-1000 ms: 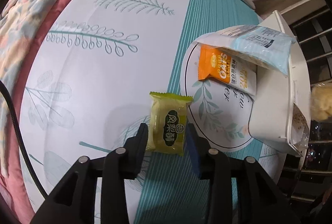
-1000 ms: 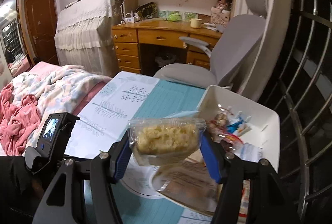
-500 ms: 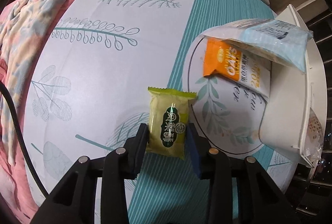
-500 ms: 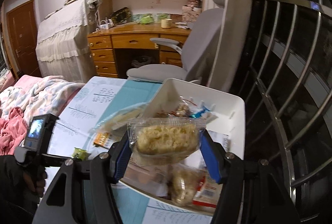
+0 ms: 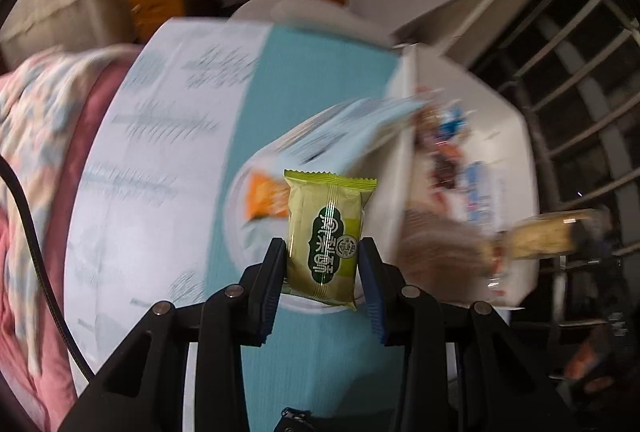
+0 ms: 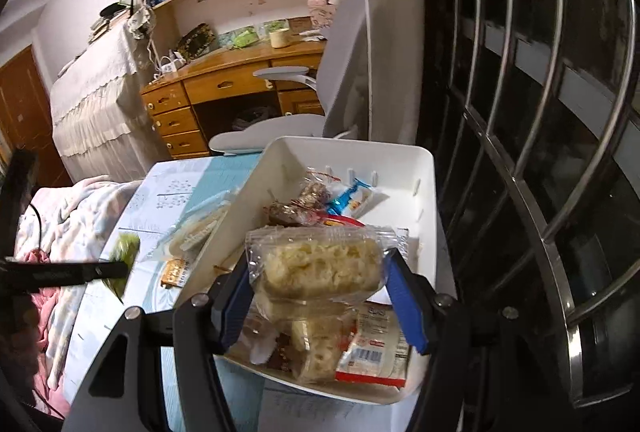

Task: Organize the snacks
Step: 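Carry the green cake and noodle-snack bag into the white box and open both tools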

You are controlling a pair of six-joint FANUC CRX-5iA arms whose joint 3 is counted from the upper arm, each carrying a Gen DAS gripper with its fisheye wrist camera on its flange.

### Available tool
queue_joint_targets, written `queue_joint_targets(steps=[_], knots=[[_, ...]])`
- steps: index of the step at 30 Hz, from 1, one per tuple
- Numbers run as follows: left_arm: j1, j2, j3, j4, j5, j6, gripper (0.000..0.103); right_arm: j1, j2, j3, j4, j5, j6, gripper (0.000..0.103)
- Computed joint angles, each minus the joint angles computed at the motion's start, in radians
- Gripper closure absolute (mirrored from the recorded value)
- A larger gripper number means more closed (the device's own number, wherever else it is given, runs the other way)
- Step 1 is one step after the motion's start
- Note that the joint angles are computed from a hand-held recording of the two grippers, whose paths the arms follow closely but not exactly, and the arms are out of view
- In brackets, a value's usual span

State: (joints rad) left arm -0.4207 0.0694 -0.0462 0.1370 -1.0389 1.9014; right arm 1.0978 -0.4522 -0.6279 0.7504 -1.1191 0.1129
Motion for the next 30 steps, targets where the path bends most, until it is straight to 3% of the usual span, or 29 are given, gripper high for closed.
queue_joint_targets(steps=[8,12,17,19,21,30], knots=[[-0.087,0.093,0.155,0.027,0.023,-0.073,0.068,0.001,-0.049,-0.021,-0.011,-0.042,-0.063,0.035],[-0.123,0.137,0.221,0.035,0.024,-0.097,0.068,0.014,-0.083,-0.045,0.032,-0.059,-0.126,0.026],[-0.165,0.186,0.312,0.007,-0.024,-0.107,0.066,0.029,-0.089,-0.049,0.062,-0.102,-0.164,0.02],[-0.172,0.19,0.329,0.01,-0.038,-0.115,0.059,0.036,-0.09,-0.048,0.066,-0.112,-0.182,0.02],[-0.17,0.183,0.327,0.016,-0.041,-0.126,0.041,0.048,-0.085,-0.043,0.071,-0.126,-0.201,0.02],[-0.129,0.111,0.276,-0.017,-0.098,-0.131,0.025,0.109,-0.025,0.013,0.093,-0.165,-0.251,0.02]])
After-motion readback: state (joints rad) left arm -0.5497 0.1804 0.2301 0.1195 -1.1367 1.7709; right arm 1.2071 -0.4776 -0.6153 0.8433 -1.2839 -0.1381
